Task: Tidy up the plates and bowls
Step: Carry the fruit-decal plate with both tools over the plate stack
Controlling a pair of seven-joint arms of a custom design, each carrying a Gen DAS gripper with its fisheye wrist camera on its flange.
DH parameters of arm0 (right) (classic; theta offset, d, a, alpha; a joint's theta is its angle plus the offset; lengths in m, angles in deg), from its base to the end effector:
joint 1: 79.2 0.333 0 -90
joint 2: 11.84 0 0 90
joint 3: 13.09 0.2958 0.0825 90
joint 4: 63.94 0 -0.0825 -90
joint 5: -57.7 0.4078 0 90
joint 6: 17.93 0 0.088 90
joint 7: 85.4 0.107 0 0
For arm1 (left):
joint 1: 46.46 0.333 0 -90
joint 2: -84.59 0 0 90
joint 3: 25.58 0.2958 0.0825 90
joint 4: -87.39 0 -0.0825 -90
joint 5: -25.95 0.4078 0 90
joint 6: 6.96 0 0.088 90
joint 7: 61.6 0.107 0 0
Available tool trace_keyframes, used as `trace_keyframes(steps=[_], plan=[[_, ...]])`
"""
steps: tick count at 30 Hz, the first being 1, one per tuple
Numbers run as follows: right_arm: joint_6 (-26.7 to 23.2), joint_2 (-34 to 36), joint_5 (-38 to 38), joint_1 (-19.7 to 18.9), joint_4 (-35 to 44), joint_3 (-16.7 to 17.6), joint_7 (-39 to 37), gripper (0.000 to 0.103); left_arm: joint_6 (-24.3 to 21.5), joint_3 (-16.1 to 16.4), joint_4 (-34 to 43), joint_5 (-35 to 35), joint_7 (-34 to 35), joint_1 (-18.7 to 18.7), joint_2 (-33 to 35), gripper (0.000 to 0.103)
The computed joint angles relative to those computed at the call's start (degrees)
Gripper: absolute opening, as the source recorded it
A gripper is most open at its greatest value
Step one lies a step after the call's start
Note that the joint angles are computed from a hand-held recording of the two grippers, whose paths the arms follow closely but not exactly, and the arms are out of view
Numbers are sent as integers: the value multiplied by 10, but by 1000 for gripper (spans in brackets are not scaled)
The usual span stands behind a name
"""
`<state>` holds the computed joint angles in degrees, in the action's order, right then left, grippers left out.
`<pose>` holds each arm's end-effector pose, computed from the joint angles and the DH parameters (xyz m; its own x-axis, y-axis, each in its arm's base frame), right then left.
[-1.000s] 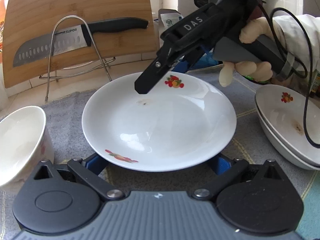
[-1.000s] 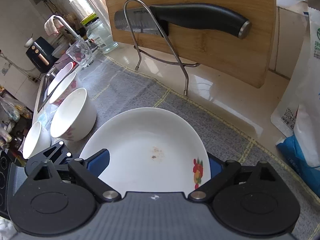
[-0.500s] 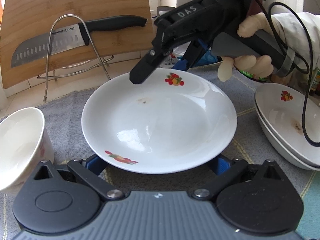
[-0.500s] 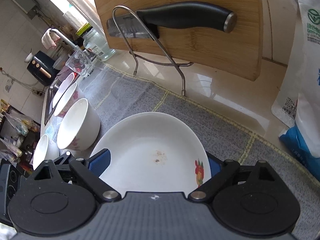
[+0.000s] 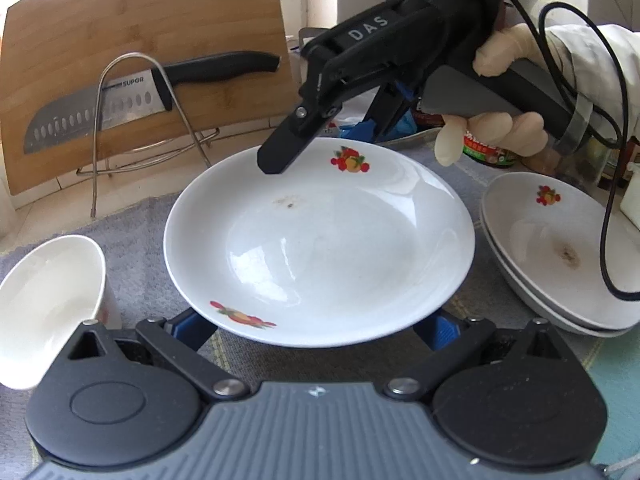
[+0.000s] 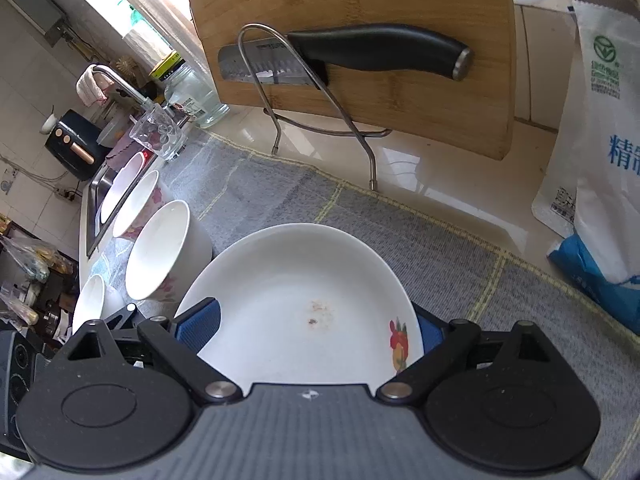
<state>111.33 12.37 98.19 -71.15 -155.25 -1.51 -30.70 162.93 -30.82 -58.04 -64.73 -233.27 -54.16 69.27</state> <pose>0.6720 0.2397 0.3972 0.5451 -0.6824 -0.4870 -0.8289 -0.3519 -0.4348 0.4619 -0.0357 0.3632 -0.4287 -0.9033 -0.0134 -0.5716 0.2827 -0.7703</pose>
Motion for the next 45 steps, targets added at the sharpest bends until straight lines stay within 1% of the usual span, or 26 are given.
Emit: trace_keyframes(steps=[6,14,21,24,32,41,45], plan=[[16,-47,16,3,-50,-3,-3,99,-17,9,-28,68,-53,-4,-41,102],[53,-114,49,18,-129,-17,-7,100,-26,35,-65,135,-88,-32,-94,102],[86,-167,50,42,-190,-36,2,100,-32,58,-98,180,-110,-60,-141,102],[98,-190,63,48,-218,-43,1,100,-36,65,-111,201,-121,-70,-159,102],[136,-259,85,72,-297,-67,5,101,-41,90,-134,228,-118,-108,-192,102],[175,-324,88,96,-378,-98,32,101,-70,96,-145,254,-123,-127,-202,102],[193,-350,87,105,-412,-110,48,101,-84,96,-144,252,-114,-135,-200,102]])
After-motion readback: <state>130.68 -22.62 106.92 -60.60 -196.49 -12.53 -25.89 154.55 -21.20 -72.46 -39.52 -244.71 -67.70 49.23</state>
